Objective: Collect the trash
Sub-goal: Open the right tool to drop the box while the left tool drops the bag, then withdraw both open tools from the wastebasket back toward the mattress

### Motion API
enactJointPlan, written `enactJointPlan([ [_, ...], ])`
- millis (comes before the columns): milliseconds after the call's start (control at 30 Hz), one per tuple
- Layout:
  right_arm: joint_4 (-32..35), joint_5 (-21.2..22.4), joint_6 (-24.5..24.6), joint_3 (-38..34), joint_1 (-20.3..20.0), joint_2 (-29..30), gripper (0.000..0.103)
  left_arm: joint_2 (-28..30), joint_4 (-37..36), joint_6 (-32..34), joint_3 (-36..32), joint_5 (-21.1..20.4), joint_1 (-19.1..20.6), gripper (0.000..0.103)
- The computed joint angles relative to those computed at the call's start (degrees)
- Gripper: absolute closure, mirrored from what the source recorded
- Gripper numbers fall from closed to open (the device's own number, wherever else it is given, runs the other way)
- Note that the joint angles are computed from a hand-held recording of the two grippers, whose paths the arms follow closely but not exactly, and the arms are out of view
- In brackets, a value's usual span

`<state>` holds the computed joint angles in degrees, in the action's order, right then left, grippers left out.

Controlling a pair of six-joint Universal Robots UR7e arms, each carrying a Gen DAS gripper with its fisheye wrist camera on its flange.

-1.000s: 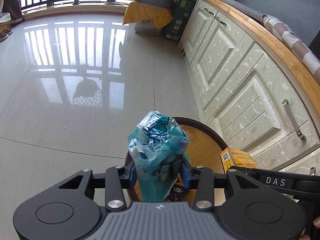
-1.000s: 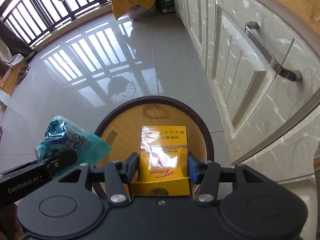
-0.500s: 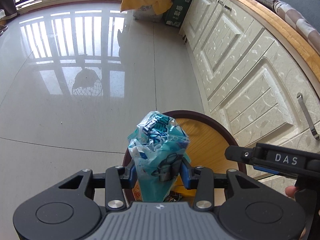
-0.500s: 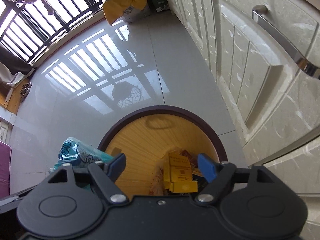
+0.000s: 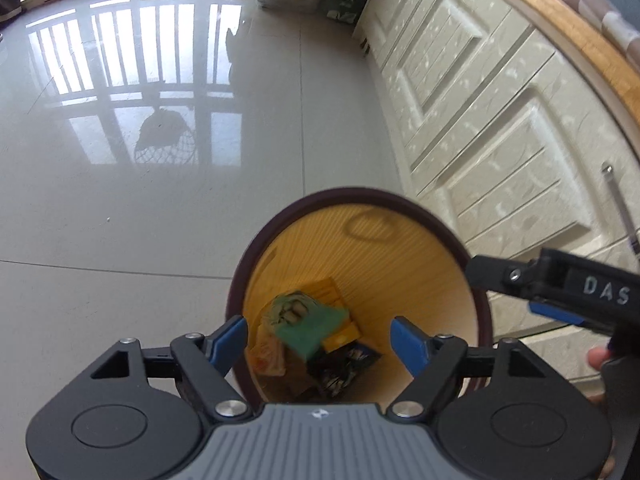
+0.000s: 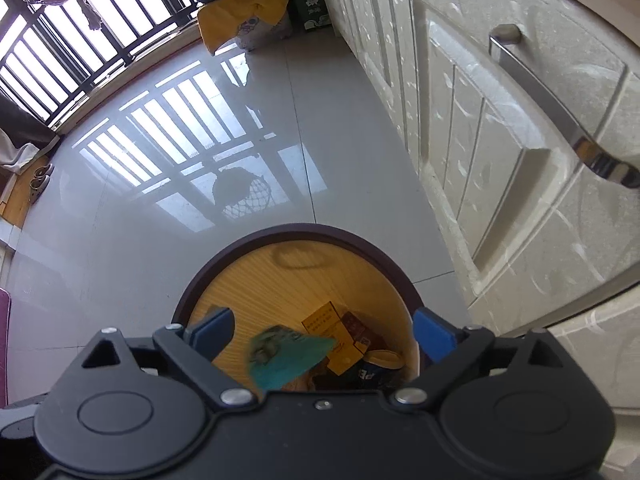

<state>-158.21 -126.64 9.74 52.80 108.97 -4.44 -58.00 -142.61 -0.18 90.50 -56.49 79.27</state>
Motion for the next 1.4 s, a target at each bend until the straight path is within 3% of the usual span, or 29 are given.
enactJointPlan([
  [467, 1.46, -3.83, -4.64, 1.68, 0.79, -0.43, 0.002, -1.43, 1.75, 0.88, 1.41, 6.18, -0.86, 0.009],
  [767, 0.13, -8.24, -8.14, 4.55, 1.62, -1.83, 0.000, -2.72, 2.33, 0.28, 2.56, 6.64, -1.06, 0.001],
  [1267, -1.57, -11.25, -10.68, 9.93, 3.10, -4.55, 0.000, -5.43, 3.06, -0.32, 5.64, 9.15, -2.31, 0.000],
  [1400, -2.12, -10.20, -10.76, 11.51, 3.29, -5.52, 0.000, -6.18, 2.75, -0.21, 6.41, 9.38, -2.57, 0.000],
])
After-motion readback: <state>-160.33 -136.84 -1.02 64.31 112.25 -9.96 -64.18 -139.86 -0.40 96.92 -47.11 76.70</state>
